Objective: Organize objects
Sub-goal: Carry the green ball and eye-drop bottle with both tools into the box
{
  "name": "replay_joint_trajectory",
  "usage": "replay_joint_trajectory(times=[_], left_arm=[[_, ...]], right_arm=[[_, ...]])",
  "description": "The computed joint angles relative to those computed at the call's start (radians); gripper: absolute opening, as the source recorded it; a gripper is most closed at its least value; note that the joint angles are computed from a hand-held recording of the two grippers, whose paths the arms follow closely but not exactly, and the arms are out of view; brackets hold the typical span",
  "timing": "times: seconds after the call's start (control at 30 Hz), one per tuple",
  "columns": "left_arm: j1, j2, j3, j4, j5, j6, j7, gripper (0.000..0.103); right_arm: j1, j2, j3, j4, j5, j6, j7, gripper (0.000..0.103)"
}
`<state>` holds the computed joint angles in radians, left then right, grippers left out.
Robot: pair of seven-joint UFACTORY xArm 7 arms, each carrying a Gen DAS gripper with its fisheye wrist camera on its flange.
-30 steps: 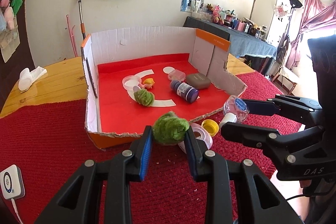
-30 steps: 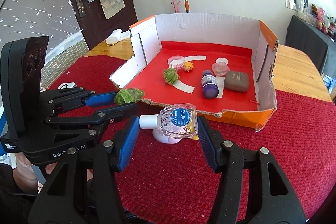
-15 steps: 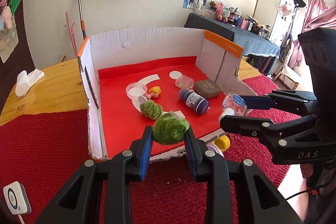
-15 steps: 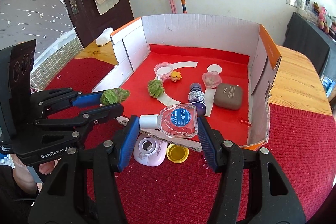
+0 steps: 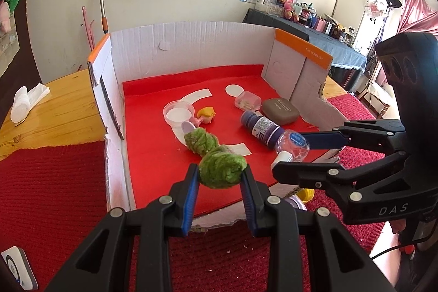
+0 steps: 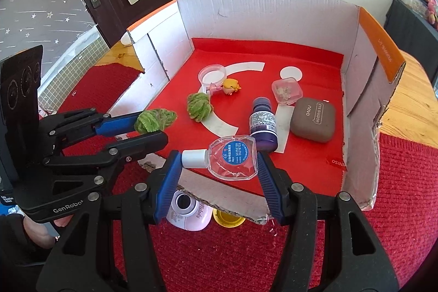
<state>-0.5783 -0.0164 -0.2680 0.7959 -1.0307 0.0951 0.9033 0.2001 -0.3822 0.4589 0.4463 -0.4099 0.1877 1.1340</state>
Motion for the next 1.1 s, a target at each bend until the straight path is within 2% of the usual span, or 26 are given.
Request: replay_joint_trajectory(times=[0.23, 0.67, 0.77, 1.1], left_arm=[[0.021, 0.037, -0.008, 0.02, 0.056, 0.016, -0.032, 0.032], [0.089, 0.13, -0.064, 0.084, 0.16, 0.022, -0.11, 0.032], [0.104, 0.146, -0.078, 0.09, 0.2, 0.01, -0.143, 0.032], [0.156, 0.191, -0.129, 0.114, 0.312, -0.022, -0.239, 0.032]], right_arm=[[-0.013, 0.066, -0.017, 0.015, -0.007, -0.041, -0.009, 0.055], [-0.041, 0.104, -0.043, 0.007, -0.014, -0.084, -0.016, 0.054], [-0.076, 0.108, -0.011, 0.018, -0.047, -0.069, 0.008, 0.055], [-0.135, 0.13, 0.008, 0.033, -0.134, -0.091, 0.075, 0.054]])
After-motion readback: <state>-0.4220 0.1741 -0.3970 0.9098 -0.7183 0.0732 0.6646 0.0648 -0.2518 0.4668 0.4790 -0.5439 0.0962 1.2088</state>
